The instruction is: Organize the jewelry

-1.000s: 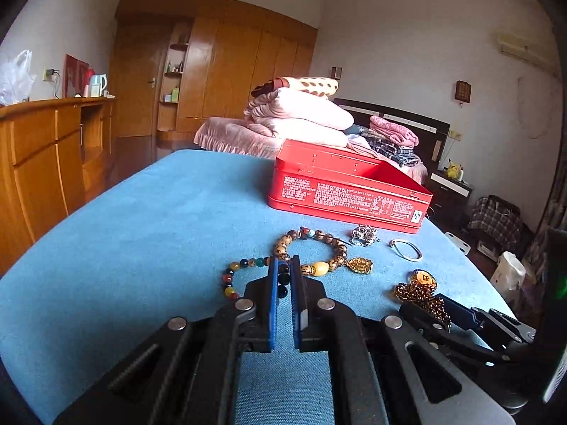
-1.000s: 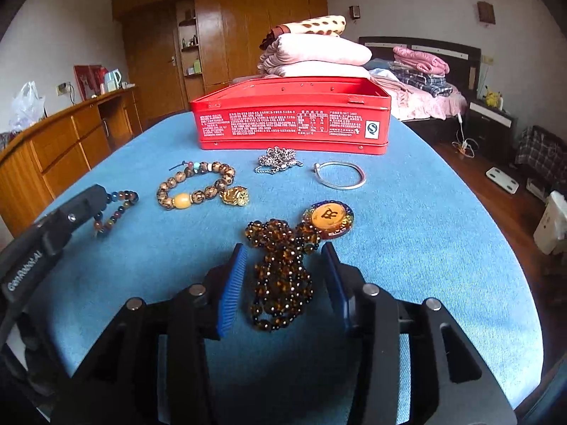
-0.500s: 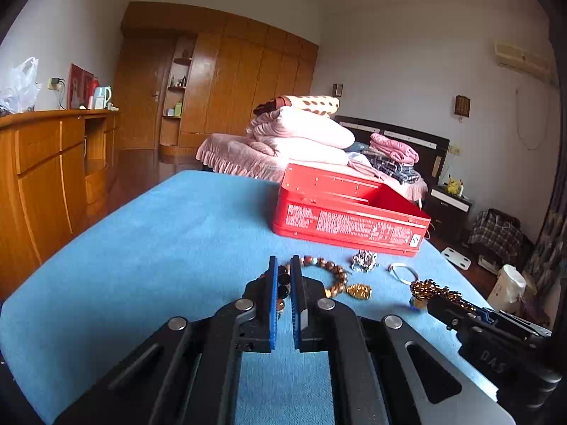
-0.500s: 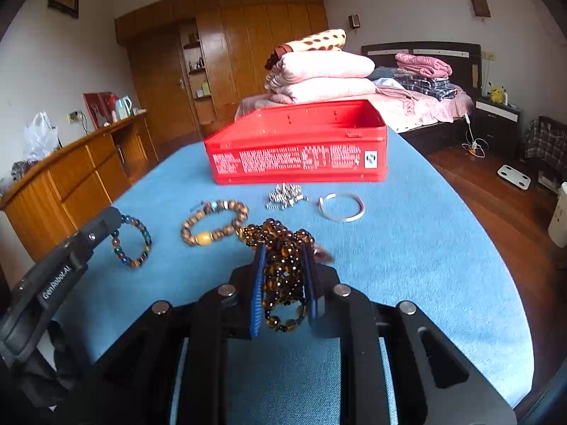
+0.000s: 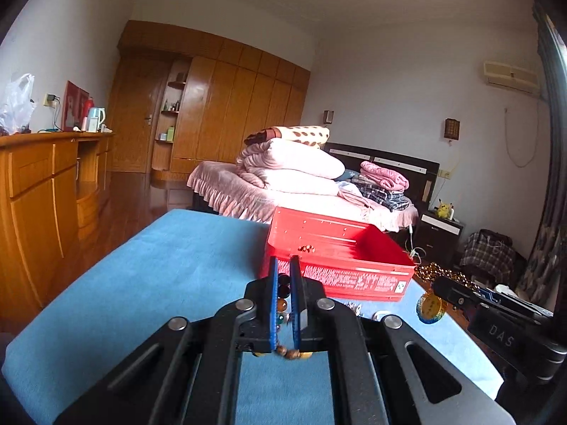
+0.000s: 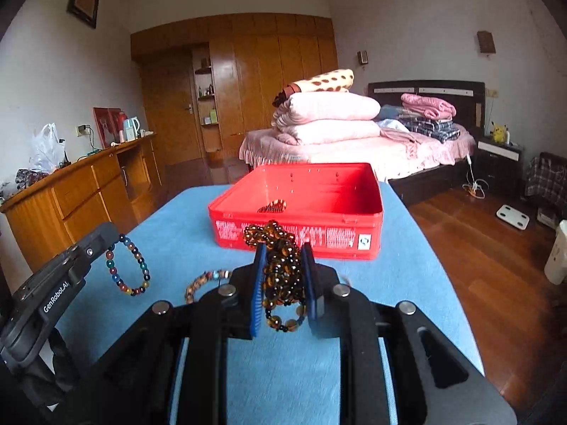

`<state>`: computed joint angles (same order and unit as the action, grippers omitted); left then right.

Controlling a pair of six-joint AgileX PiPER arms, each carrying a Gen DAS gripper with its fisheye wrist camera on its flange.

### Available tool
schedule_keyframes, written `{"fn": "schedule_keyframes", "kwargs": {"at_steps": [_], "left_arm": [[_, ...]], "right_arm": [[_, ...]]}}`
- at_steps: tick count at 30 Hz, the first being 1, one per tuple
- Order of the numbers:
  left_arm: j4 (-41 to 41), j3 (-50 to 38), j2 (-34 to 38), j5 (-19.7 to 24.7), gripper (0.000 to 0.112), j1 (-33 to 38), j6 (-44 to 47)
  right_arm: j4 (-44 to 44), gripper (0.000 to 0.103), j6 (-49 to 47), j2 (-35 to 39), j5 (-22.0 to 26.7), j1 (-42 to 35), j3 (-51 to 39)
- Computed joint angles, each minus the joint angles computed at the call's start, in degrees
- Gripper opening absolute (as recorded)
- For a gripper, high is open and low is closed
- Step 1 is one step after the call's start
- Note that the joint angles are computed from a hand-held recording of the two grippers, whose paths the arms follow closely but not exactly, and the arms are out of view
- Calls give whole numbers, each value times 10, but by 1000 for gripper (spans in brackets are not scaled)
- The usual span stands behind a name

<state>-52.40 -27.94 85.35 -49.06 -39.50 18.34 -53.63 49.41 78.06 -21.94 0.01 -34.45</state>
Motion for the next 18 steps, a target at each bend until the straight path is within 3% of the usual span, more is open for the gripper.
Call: {"fn": "schedule_keyframes", "kwargs": {"at_steps": [11,15,18], "left_arm": [[128,-135,30,105,0,103,-25],[194,-202,57,158,0,136,-71],[267,-254,76,225,0,163,-130]], "right_arm": [[-115,18,114,117,19,-12,-180],[-170,18,177,172,33,-7,-255],[-247,18,263,212,41,-8,-313]]}}
